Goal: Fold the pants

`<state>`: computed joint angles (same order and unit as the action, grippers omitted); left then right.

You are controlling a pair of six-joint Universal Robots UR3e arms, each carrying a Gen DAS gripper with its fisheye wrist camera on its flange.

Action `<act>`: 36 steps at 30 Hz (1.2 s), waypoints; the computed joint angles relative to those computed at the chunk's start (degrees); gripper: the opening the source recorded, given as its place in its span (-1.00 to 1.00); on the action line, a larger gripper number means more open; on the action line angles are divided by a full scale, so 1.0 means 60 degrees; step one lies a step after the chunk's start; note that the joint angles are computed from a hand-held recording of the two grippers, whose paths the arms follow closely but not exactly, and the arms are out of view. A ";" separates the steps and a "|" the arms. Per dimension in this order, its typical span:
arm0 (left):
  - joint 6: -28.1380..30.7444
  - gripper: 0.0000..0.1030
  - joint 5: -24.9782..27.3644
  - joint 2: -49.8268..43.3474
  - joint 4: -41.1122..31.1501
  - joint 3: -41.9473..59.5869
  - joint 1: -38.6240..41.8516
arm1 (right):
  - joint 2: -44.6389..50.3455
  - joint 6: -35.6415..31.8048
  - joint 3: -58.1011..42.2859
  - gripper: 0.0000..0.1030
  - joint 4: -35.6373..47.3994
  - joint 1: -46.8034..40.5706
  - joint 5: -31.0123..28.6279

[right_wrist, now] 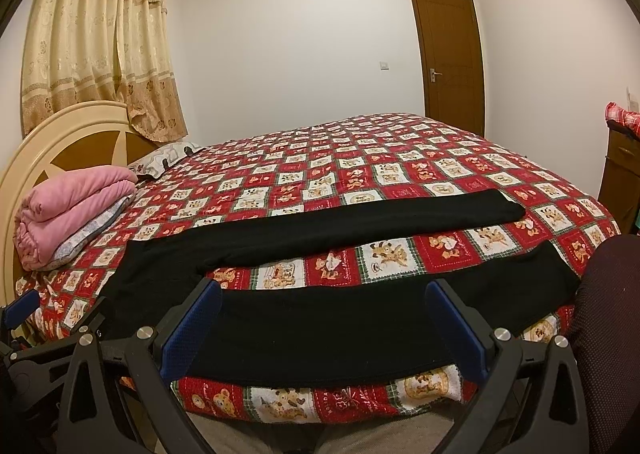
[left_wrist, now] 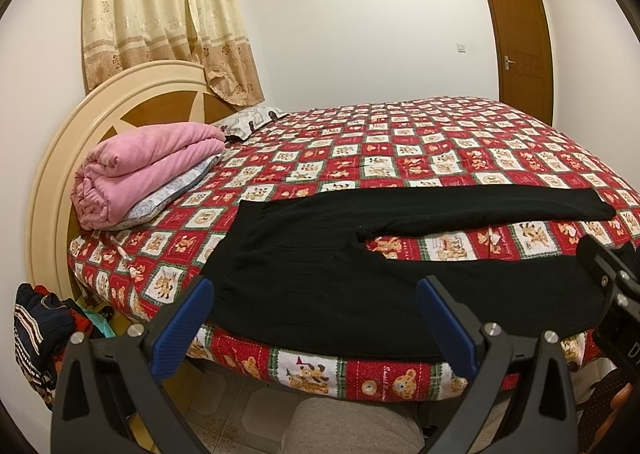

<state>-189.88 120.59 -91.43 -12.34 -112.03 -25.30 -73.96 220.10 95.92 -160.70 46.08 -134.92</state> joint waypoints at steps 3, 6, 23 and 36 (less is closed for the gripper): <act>0.0012 1.00 0.0001 0.0001 0.0011 -0.0008 -0.0002 | 0.0000 -0.0018 0.0006 0.98 -0.0011 -0.0014 0.0011; 0.0012 1.00 0.0001 0.0001 0.0011 -0.0008 -0.0002 | -0.0036 -0.0025 0.0022 0.98 0.0001 -0.0048 0.0060; 0.0464 1.00 -0.1230 0.0423 -0.0241 -0.0595 0.1108 | -0.0320 -0.0073 0.0461 0.98 -0.0205 -0.0578 0.0581; 0.1279 1.00 -0.3594 -0.0582 -0.0409 -0.0566 0.4361 | 0.0261 -0.1812 0.1665 0.98 -0.1822 -0.2369 0.2858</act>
<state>-182.20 99.03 -94.92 -14.80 -115.42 0.87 -72.40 209.23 105.91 -171.63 31.87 -117.77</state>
